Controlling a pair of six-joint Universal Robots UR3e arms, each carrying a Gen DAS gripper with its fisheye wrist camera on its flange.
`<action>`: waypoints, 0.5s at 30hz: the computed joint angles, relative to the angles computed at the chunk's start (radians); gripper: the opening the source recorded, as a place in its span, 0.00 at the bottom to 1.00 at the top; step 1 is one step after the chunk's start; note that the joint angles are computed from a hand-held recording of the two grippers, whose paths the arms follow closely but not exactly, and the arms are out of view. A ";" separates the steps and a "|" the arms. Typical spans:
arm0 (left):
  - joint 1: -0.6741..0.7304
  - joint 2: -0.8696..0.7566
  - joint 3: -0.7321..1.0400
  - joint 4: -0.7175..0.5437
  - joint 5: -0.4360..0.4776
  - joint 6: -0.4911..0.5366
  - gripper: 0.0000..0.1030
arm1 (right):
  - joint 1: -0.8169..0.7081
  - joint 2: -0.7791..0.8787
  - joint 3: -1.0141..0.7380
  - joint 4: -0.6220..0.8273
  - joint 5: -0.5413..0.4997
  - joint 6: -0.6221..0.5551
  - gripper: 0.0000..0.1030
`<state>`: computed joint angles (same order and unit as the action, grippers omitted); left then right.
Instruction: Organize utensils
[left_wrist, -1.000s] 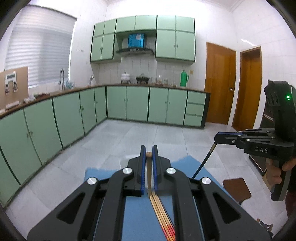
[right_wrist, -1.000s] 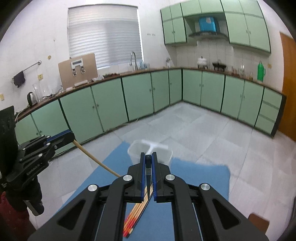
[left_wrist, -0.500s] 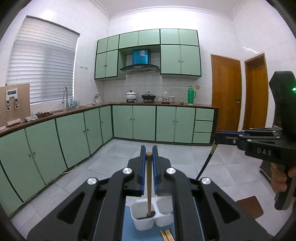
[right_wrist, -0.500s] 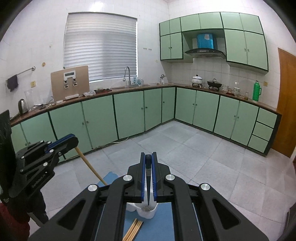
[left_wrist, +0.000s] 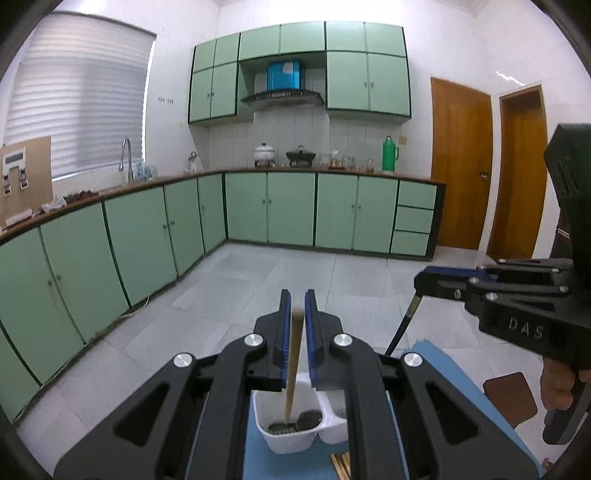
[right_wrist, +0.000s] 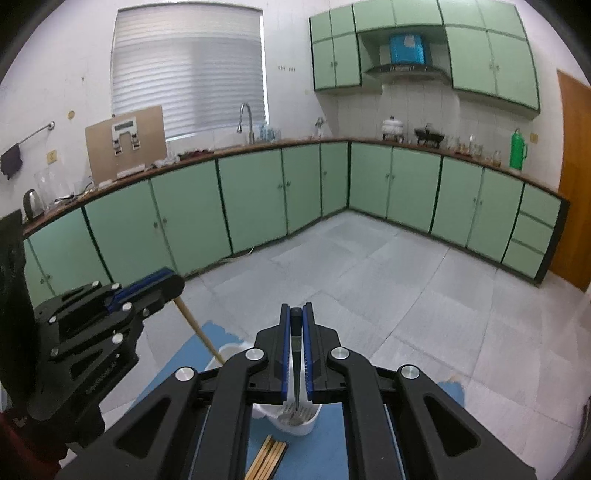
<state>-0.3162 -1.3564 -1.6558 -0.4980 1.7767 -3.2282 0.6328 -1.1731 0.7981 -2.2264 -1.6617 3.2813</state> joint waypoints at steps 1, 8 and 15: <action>0.011 0.011 -0.016 0.001 -0.011 0.001 0.10 | -0.003 -0.005 0.014 -0.004 0.001 0.000 0.07; -0.009 0.114 -0.101 -0.023 0.022 -0.016 0.37 | -0.023 -0.134 0.205 -0.093 -0.008 0.039 0.28; -0.177 0.260 -0.230 -0.065 0.186 -0.087 0.52 | 0.034 -0.373 0.556 -0.242 -0.114 0.090 0.63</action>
